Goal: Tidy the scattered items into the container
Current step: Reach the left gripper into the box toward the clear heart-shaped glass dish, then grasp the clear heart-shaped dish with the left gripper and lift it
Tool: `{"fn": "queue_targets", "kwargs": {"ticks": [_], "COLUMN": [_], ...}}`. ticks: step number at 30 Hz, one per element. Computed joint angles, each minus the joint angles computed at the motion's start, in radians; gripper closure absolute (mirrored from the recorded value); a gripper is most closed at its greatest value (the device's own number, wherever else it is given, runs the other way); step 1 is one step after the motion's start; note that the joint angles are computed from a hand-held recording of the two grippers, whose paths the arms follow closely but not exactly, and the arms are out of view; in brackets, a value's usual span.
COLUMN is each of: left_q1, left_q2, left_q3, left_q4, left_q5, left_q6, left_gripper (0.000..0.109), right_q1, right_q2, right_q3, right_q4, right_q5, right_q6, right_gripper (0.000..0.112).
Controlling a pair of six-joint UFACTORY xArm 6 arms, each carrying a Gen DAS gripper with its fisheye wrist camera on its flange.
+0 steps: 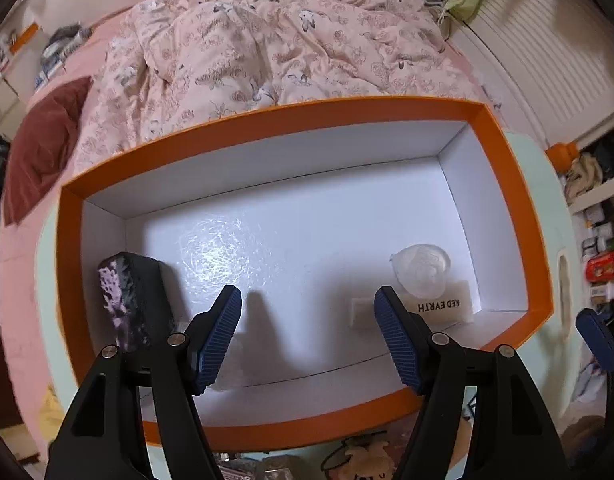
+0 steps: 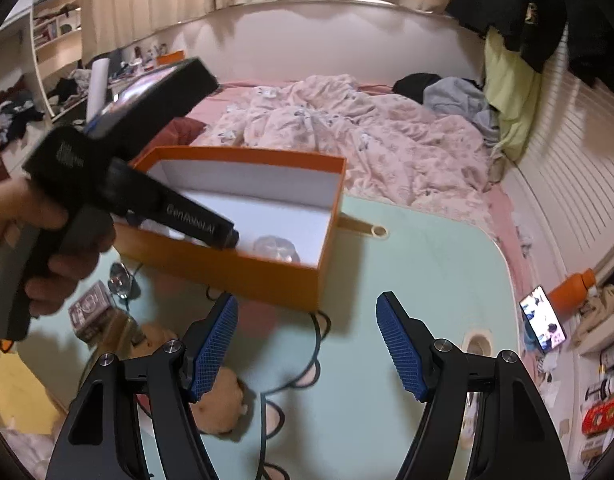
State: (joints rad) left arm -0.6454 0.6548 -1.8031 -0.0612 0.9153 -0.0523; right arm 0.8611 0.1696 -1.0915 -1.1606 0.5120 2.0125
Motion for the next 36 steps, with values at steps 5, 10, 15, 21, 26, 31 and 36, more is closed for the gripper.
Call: {"fn": "queue_targets", "kwargs": {"ticks": [5,10,15,21,26,31,36], "left_q1": [0.014,0.044,0.033,0.025,0.005,-0.023,-0.048], "left_q2": [0.043,0.112,0.134,0.232,0.290,0.308,0.241], "left_q3": [-0.074,-0.200,-0.234,-0.401,-0.496,-0.519,-0.392], "left_q4": [-0.051,-0.197,-0.219,-0.283,-0.259,-0.199,-0.112], "left_q5": [0.067,0.173,0.161,0.296,0.326,0.300,0.206], "left_q6": [0.037,0.074,0.105,0.145,0.123,0.114,0.139], "left_gripper": [0.039,0.039,0.039,0.039,0.039,0.039,0.046], "right_q1": [-0.056,-0.109,-0.150,-0.183,-0.212,-0.230,-0.226], "right_q2": [0.002,0.020,0.003,-0.037,-0.030,-0.021,-0.026], "right_q3": [-0.010,-0.024,-0.003,0.050,0.062,0.059,0.059], "right_q4": [-0.004,0.013,-0.082,-0.146,-0.232,-0.355,-0.431], "right_q5": [-0.076,-0.140,-0.178,-0.193,-0.235,-0.274,-0.278], "right_q6": [-0.017,-0.038,0.091,0.211,0.323,0.456,0.532], "right_gripper": [0.041,0.041,0.041,0.041,0.041,0.041,0.041]}}
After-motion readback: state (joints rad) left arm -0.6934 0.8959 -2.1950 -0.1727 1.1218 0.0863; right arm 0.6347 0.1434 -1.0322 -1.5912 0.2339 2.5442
